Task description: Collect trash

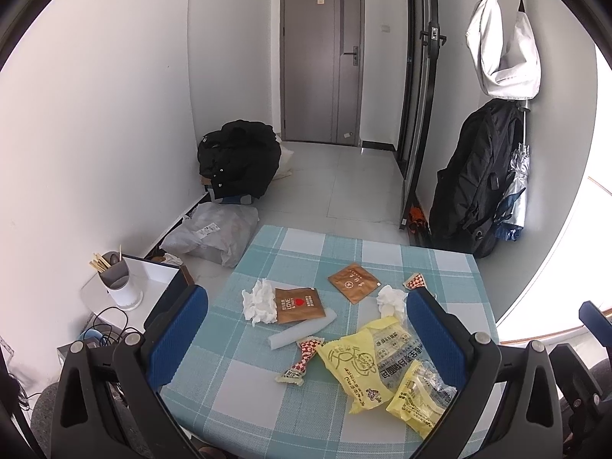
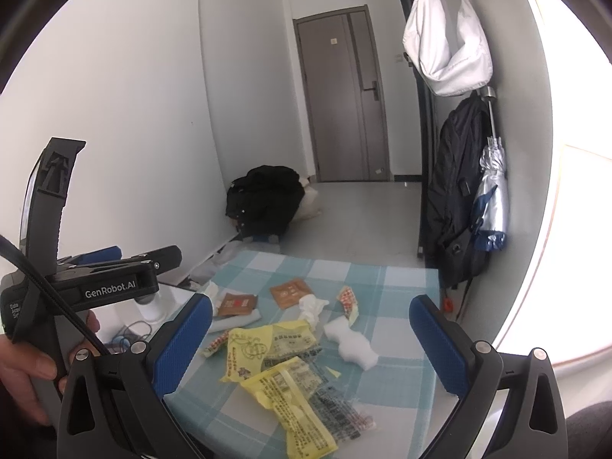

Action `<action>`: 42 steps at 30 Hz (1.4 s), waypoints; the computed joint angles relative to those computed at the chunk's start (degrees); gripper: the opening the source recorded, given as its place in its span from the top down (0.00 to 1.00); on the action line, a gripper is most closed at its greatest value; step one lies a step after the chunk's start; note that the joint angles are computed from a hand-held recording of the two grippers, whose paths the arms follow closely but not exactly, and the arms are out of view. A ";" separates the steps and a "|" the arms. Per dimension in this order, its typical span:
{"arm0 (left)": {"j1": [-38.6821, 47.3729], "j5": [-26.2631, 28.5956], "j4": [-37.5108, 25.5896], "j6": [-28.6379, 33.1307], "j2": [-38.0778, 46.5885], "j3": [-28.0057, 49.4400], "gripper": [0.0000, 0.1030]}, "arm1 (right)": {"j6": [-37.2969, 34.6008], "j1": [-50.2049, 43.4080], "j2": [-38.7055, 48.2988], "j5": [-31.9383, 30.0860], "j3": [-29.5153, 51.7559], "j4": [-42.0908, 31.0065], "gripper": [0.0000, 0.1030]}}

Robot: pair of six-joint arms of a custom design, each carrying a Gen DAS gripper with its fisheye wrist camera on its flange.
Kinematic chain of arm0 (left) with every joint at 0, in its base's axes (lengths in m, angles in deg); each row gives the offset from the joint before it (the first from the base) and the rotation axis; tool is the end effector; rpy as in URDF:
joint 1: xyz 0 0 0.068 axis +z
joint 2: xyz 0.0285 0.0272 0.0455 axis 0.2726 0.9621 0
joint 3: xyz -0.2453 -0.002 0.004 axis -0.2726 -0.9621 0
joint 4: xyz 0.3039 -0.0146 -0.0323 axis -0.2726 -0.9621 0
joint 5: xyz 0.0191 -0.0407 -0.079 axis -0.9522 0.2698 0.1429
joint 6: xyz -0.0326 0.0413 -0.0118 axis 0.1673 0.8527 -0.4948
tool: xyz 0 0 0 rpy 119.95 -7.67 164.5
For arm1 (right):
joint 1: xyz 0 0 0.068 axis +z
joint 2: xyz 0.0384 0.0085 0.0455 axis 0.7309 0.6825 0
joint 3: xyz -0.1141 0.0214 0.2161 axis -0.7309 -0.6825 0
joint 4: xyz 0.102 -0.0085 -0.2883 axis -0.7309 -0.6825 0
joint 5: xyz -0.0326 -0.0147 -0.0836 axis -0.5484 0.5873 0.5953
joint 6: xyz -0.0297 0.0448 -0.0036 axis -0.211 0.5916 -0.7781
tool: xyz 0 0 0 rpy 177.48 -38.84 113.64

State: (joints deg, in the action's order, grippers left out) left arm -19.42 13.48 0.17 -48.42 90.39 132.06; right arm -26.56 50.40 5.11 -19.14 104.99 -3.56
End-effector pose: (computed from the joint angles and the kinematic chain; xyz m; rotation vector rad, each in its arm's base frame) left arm 0.2787 -0.1652 0.4398 -0.5417 2.1241 0.2522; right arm 0.3050 0.0380 0.4091 -0.6008 1.9533 0.5295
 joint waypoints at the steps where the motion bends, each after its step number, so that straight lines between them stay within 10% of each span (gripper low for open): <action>1: 0.04 0.06 0.20 0.18 -0.16 -0.19 0.01 | -0.01 -0.04 0.06 -0.07 0.05 -0.04 0.00; 42: 0.26 0.91 0.12 -0.44 -0.62 -1.26 0.01 | 0.93 -0.03 1.33 -0.23 0.93 -1.17 0.00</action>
State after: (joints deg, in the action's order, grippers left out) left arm -19.16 14.39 0.29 -48.86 89.77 130.80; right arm -25.63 50.37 6.44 -19.37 105.92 -4.72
